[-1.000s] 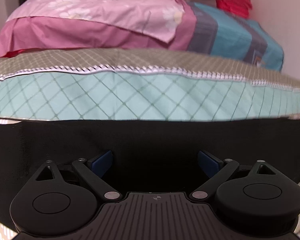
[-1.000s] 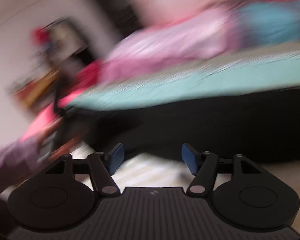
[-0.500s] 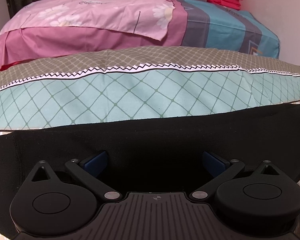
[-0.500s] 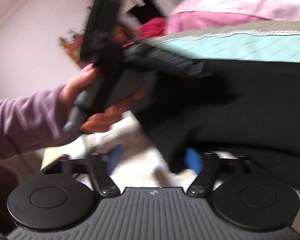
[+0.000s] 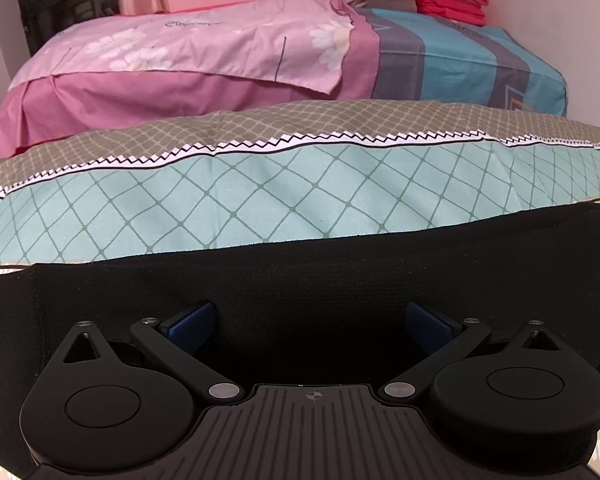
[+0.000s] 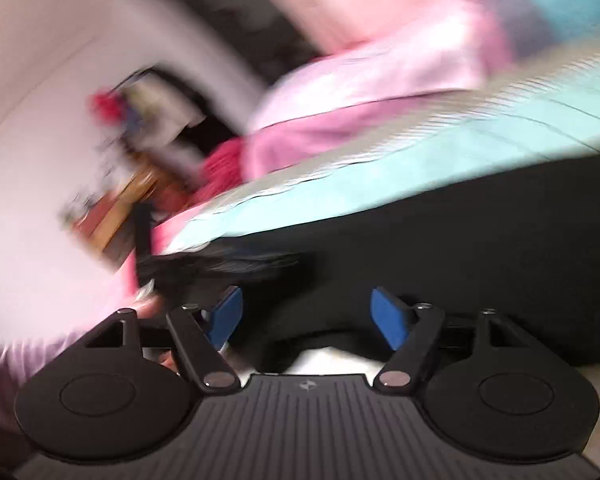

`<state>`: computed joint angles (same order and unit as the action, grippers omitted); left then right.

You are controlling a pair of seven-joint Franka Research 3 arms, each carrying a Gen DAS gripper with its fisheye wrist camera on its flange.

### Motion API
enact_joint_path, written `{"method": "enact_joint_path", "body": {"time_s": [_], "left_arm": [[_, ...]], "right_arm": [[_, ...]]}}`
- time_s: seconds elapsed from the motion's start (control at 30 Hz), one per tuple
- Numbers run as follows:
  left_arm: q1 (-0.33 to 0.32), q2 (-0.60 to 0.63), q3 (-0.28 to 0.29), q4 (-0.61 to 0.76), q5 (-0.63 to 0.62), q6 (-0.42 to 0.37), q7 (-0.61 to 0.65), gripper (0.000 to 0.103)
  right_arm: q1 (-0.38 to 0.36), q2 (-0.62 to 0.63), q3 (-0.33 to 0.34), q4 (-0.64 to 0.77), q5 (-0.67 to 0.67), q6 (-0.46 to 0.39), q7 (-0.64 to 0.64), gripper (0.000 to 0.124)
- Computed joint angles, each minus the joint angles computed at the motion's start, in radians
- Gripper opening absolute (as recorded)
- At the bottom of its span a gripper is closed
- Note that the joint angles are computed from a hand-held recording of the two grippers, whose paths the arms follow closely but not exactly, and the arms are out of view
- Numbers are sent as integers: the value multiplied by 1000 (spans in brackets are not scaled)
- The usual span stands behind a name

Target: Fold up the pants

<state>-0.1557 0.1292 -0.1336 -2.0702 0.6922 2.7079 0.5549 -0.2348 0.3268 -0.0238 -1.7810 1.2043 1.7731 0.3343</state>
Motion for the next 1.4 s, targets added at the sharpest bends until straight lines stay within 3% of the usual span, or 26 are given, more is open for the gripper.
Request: {"method": "enact_joint_path", "body": {"time_s": [0.03, 0.07, 0.13, 0.17, 0.2, 0.33, 0.4, 0.47, 0.5, 0.6, 0.77, 0.87, 1.0, 1.07, 1.17, 1.33, 1.4], "left_arm": [[0, 2, -1, 3, -5, -2, 4, 103], [2, 2, -2, 4, -13, -3, 13, 103], [4, 2, -2, 4, -23, -2, 26, 103], [3, 3, -1, 5, -21, -3, 25, 103], [1, 4, -1, 5, -18, -4, 21, 103], [-1, 4, 0, 6, -16, -6, 19, 103], [3, 3, -5, 9, -42, -11, 48, 103], [16, -10, -12, -1, -100, 12, 99, 103], [25, -25, -14, -20, -130, 51, 126, 103], [38, -73, -14, -66, -177, 123, 175, 103], [42, -128, -18, -90, -125, 106, 138, 103], [45, -122, -24, -84, -143, 68, 136, 103], [45, -110, -25, -81, -178, 27, 124, 103], [44, -109, -25, -88, -180, 22, 114, 103], [38, -96, -27, -79, -159, -8, 103, 103], [28, -83, -27, -67, -119, -36, 86, 103], [26, -80, -26, -66, -112, -38, 84, 103]], "right_arm": [[9, 9, -11, 11, -12, 69, 10, 45], [-2, 28, -16, 31, 3, 95, 19, 39], [-50, 76, -18, 83, 73, 104, 76, 41], [-75, 104, -17, 117, 111, 117, 106, 51], [-90, 114, -18, 130, 142, 175, 121, 52], [-169, 234, 0, 287, 232, 286, 286, 45], [-166, 237, 2, 297, 271, 471, 333, 47], [-154, 209, 15, 267, 323, 653, 343, 67], [-169, 197, 30, 254, 349, 676, 330, 70], [-187, 140, 52, 194, 338, 639, 268, 74], [-169, 38, 32, 61, 333, 543, 187, 79], [-125, -14, -7, 11, 243, 580, 271, 79], [-44, -87, -63, -76, -27, 720, 471, 81], [-39, -87, -73, -79, -105, 697, 539, 81], [-38, -73, -57, -73, -71, 727, 487, 81], [-99, 62, 6, 48, 199, 711, 329, 86], [-104, 86, 18, 74, 243, 729, 306, 86]]}}
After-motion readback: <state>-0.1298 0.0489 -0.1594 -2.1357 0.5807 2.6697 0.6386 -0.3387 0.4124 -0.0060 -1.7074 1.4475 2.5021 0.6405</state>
